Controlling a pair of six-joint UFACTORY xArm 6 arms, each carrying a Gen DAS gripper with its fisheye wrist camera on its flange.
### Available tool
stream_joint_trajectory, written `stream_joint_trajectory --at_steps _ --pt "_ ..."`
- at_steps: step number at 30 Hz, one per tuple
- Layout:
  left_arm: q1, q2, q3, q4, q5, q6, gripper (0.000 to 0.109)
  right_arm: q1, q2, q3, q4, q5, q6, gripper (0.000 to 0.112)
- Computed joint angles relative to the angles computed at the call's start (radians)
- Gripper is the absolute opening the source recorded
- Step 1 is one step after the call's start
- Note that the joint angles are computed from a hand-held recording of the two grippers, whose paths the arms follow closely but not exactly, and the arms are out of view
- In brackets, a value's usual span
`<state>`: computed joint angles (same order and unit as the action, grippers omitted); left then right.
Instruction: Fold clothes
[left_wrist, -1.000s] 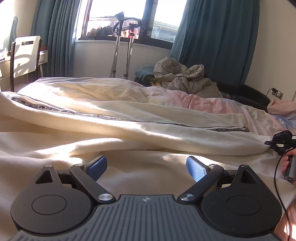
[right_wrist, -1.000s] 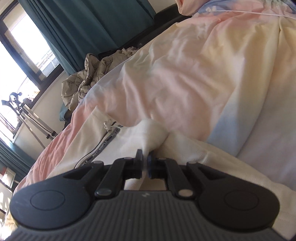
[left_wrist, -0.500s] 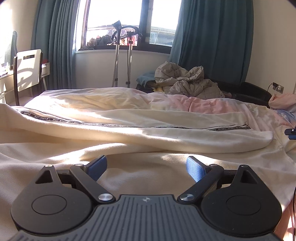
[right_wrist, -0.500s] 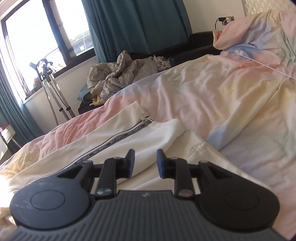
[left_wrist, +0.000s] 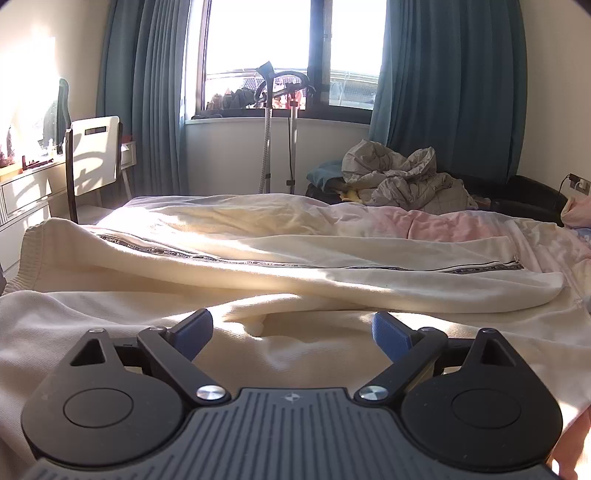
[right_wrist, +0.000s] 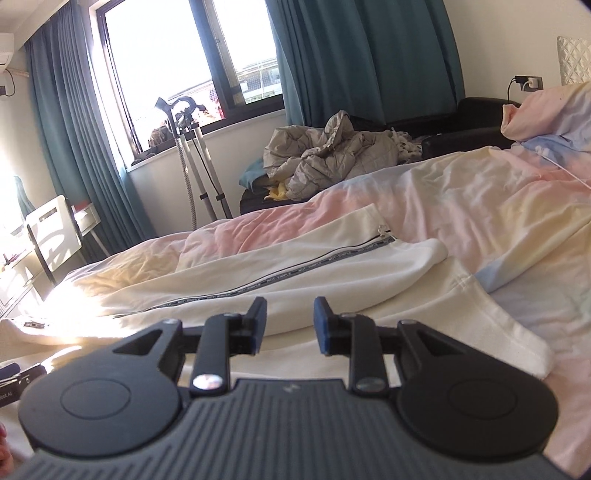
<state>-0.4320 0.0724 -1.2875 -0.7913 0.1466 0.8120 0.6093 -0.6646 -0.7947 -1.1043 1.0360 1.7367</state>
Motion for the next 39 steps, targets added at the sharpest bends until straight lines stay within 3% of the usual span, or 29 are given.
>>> stream_joint_trajectory --at_steps 8,12,16,17,18,21,27,31,34,39 --pt "0.033 -0.052 0.043 0.152 -0.002 -0.144 0.096 -0.032 -0.056 0.06 0.021 -0.057 0.013 0.034" --pt "0.073 -0.071 0.032 0.2 0.055 -0.237 0.096 -0.045 -0.06 0.069 0.051 -0.053 0.029 0.037" --pt "0.174 -0.093 -0.033 0.04 0.224 -0.238 0.096 -0.043 -0.07 0.073 0.086 0.001 0.076 0.043" --pt "0.208 -0.094 -0.053 0.0 0.268 -0.243 0.096 -0.039 -0.076 0.075 0.093 0.029 0.106 0.049" --pt "0.261 -0.087 -0.086 -0.039 0.334 -0.268 0.096 -0.035 -0.082 0.077 0.1 0.061 0.141 0.057" --pt "0.405 -0.055 -0.168 -0.14 0.492 -0.338 0.096 -0.034 -0.142 0.118 0.118 0.136 0.324 0.061" --pt "0.605 0.085 -0.339 -0.122 0.738 -0.585 0.096 0.005 -0.283 0.212 0.145 0.305 0.655 0.069" --pt "0.651 0.185 -0.429 -0.126 0.859 -0.742 0.095 0.045 -0.398 0.293 0.164 0.386 0.888 0.07" --pt "0.65 0.251 -0.484 -0.126 0.905 -0.808 0.094 0.017 -0.463 0.344 0.217 0.355 0.953 0.07" --pt "0.631 0.349 -0.572 -0.128 0.945 -0.871 0.084 -0.099 -0.488 0.4 0.293 0.186 0.92 0.07"
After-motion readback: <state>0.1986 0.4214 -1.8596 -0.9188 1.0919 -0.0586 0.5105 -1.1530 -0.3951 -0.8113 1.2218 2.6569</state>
